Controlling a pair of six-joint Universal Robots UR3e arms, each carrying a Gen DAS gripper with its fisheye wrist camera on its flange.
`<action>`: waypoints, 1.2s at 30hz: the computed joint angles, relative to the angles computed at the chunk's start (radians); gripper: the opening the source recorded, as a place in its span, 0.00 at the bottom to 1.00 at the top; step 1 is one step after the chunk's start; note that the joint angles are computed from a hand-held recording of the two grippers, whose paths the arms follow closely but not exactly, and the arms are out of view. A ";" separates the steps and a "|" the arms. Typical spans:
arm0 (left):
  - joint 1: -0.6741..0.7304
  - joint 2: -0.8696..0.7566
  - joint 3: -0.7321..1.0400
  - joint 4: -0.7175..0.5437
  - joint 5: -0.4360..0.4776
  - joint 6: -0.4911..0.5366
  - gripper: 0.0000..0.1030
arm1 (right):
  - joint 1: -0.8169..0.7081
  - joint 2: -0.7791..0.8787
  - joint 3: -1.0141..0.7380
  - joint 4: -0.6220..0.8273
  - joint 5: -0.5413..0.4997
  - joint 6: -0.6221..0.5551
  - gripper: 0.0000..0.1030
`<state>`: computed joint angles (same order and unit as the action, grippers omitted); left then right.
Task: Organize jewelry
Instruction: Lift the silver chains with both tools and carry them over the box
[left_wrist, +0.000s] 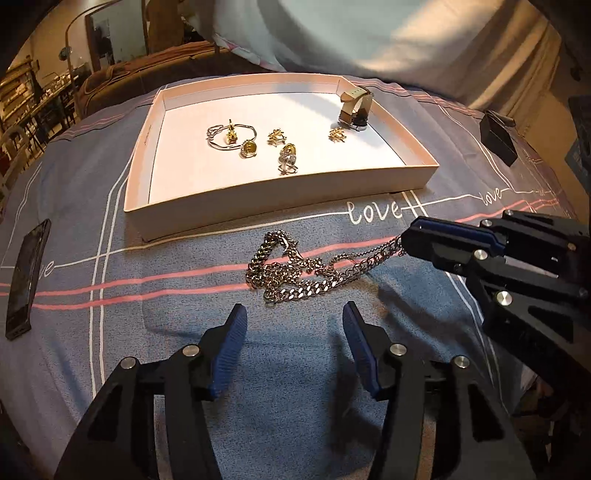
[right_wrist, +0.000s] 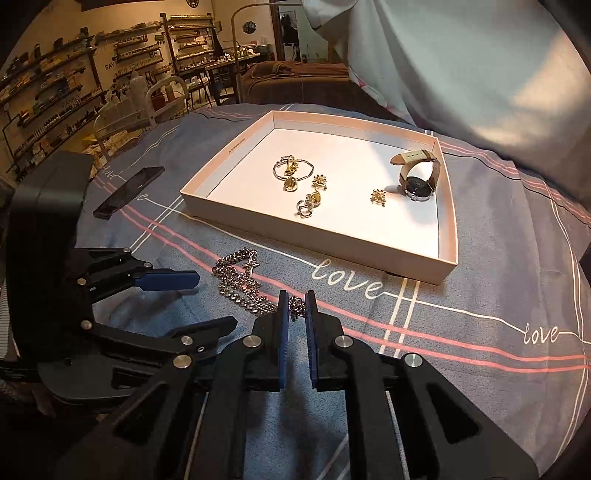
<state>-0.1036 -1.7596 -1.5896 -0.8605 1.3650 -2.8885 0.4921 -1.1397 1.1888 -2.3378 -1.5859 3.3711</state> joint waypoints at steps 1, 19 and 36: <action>-0.018 -0.014 0.004 0.019 0.011 0.016 0.52 | -0.006 -0.028 0.029 -0.007 0.000 0.004 0.09; -0.021 -0.129 0.181 0.007 -0.042 -0.001 0.04 | -0.036 -0.106 0.105 -0.055 0.007 0.023 0.09; 0.043 -0.060 0.479 -0.202 -0.079 -0.044 0.04 | -0.020 0.134 -0.627 0.312 -0.081 -0.113 0.09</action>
